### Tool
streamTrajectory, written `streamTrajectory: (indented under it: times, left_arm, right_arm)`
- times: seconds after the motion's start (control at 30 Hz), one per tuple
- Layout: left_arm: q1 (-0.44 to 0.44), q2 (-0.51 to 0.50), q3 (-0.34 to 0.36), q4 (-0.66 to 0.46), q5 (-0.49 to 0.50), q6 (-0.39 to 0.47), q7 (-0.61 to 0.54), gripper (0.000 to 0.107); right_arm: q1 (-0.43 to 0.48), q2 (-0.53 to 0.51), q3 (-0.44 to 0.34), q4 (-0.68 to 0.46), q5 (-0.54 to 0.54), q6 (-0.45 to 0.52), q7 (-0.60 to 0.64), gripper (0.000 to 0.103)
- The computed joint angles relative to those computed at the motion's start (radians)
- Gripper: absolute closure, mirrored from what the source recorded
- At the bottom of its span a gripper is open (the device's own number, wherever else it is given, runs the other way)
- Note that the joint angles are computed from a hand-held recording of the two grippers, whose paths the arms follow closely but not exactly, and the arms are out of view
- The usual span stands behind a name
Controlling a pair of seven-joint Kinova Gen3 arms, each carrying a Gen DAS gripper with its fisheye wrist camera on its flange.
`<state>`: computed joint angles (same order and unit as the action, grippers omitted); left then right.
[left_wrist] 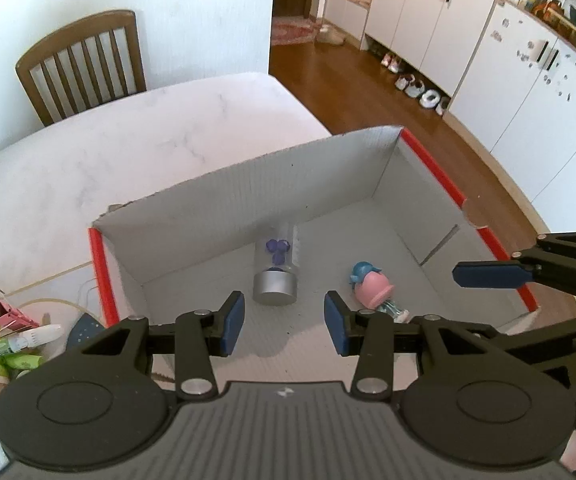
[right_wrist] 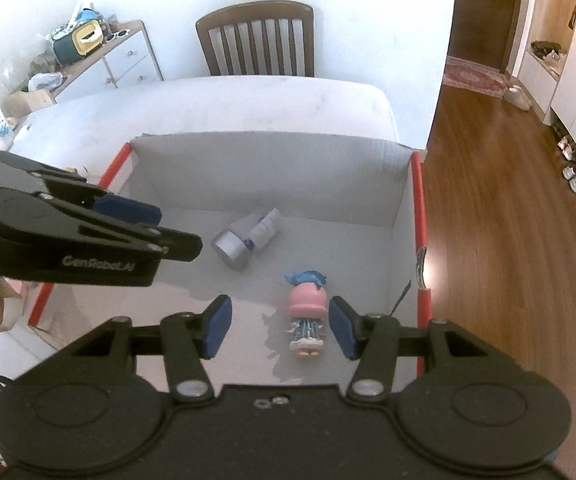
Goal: Organize rigid objects
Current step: 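Open left tool releasing the jar while right tool releases the figurine in the box, then withdraw both tools from the box back toward the mat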
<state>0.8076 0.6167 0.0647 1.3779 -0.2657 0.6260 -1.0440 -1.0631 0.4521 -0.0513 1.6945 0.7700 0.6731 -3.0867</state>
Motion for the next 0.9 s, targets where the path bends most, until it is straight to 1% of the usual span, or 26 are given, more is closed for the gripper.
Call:
streamTrajectory:
  times: [0.17,0.2,0.23,0.27,0.4,0.53,0.57,0.6,0.63,0.67,0.7,0.77,0.87,0.9]
  left_arm:
    - [0.011,-0.062,-0.021,0.087,-0.016,-0.067,0.037,0.065]
    - [0.011,-0.072,-0.023,0.102,-0.019,-0.078,0.045,0.065]
    - [0.012,-0.084,-0.025,0.118,-0.024,-0.088,0.052,0.065]
    - [0.014,-0.098,-0.03,0.138,-0.031,-0.104,0.061,0.065]
    - [0.013,-0.149,-0.036,0.212,-0.056,-0.166,0.084,0.065]
    - [-0.002,-0.201,-0.034,0.286,-0.067,-0.225,0.093,0.064]
    - [-0.003,-0.214,-0.036,0.305,-0.071,-0.239,0.096,0.061]
    - [0.003,-0.227,-0.046,0.325,-0.082,-0.255,0.104,0.053]
    - [0.017,-0.24,-0.062,0.345,-0.099,-0.273,0.119,0.05]
    - [0.03,-0.255,-0.08,0.37,-0.119,-0.296,0.134,0.048]
    - [0.029,-0.267,-0.081,0.387,-0.129,-0.309,0.136,0.048]
    - [0.012,-0.294,-0.072,0.424,-0.133,-0.337,0.129,0.048]
    - [-0.038,-0.333,-0.042,0.481,-0.113,-0.38,0.094,0.048]
    - [-0.044,-0.344,-0.041,0.498,-0.109,-0.392,0.086,0.048]
  right_arm:
    - [-0.035,-0.009,0.006,-0.004,0.038,0.029,-0.05,0.049]
    - [-0.041,-0.009,0.005,-0.005,0.048,0.034,-0.065,0.046]
    - [-0.051,-0.012,0.008,-0.003,0.064,0.039,-0.087,0.04]
    - [-0.062,-0.013,0.009,-0.001,0.083,0.046,-0.11,0.038]
    - [-0.087,-0.005,-0.007,-0.021,0.128,0.094,-0.168,0.038]
    - [-0.117,0.006,-0.017,-0.04,0.169,0.134,-0.24,0.035]
    - [-0.126,0.01,-0.019,-0.045,0.18,0.146,-0.261,0.034]
    - [-0.136,0.014,-0.02,-0.051,0.189,0.16,-0.282,0.034]
    - [-0.147,0.019,-0.021,-0.058,0.198,0.177,-0.306,0.032]
    - [-0.155,0.022,-0.023,-0.061,0.208,0.185,-0.331,0.029]
    - [-0.161,0.027,-0.025,-0.066,0.217,0.19,-0.355,0.028]
    - [-0.177,0.037,-0.029,-0.078,0.233,0.208,-0.398,0.027]
    - [-0.207,0.054,-0.03,-0.098,0.263,0.234,-0.466,0.023]
    - [-0.218,0.06,-0.031,-0.106,0.273,0.244,-0.485,0.022]
